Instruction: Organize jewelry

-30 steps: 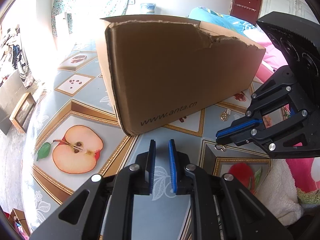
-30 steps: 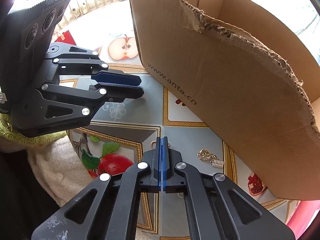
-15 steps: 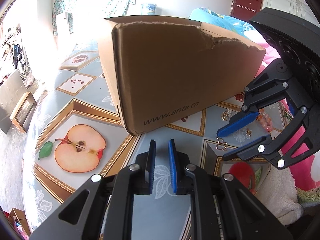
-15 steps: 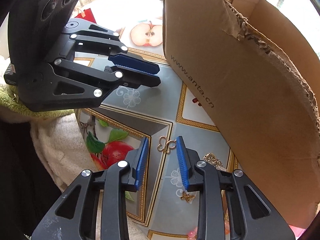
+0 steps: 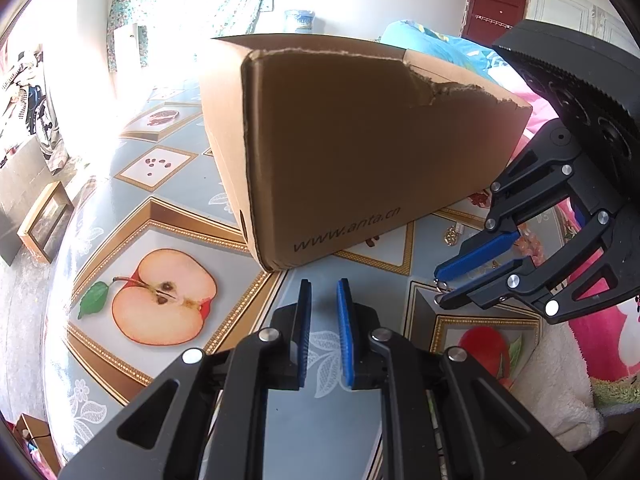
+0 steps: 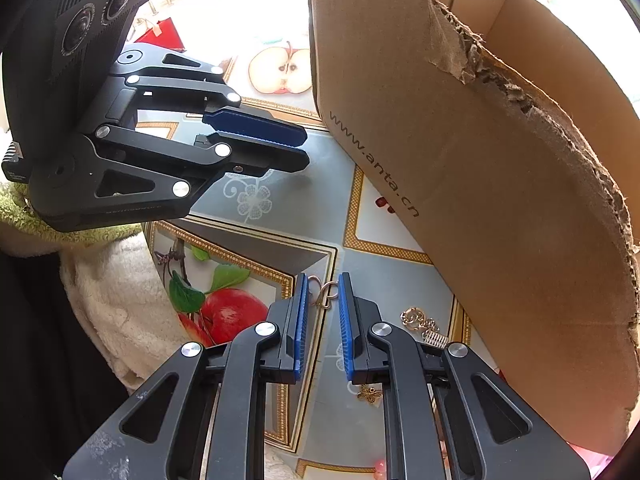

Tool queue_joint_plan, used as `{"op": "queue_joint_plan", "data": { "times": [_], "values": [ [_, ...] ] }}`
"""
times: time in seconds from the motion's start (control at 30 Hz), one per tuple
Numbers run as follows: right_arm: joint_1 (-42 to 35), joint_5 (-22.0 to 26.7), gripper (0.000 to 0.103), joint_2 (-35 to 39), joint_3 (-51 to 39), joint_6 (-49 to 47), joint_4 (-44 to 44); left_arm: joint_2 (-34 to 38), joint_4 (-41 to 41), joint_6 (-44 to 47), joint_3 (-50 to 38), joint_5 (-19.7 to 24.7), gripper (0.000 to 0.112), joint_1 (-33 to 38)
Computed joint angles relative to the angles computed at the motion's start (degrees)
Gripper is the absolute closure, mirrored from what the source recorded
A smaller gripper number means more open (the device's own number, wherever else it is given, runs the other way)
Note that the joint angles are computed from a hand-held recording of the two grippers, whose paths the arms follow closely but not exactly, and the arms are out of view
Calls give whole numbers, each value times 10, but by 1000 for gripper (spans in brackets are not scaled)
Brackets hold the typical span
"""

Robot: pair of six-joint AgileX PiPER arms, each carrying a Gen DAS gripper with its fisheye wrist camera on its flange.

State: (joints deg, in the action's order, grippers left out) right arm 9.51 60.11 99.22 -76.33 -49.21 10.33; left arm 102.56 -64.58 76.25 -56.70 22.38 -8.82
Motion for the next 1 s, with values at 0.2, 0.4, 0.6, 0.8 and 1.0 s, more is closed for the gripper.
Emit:
{"op": "queue_joint_plan", "data": {
  "times": [0.2, 0.4, 0.6, 0.8, 1.0],
  "values": [
    [-2, -31, 103, 2, 27, 3, 5, -1, 0, 1, 0, 1, 100, 1],
    [-23, -7, 96, 14, 8, 20, 22, -1, -2, 4, 1, 2, 100, 2],
    [-18, -33, 80, -3, 30, 27, 3, -4, 5, -1, 1, 6, 100, 4],
    [-11, -40, 80, 9, 24, 36, -6, -7, 8, -7, 0, 3, 100, -1],
    [6, -52, 93, -8, 43, 78, -26, -8, 4, -7, 3, 5, 100, 4]
  ]
}}
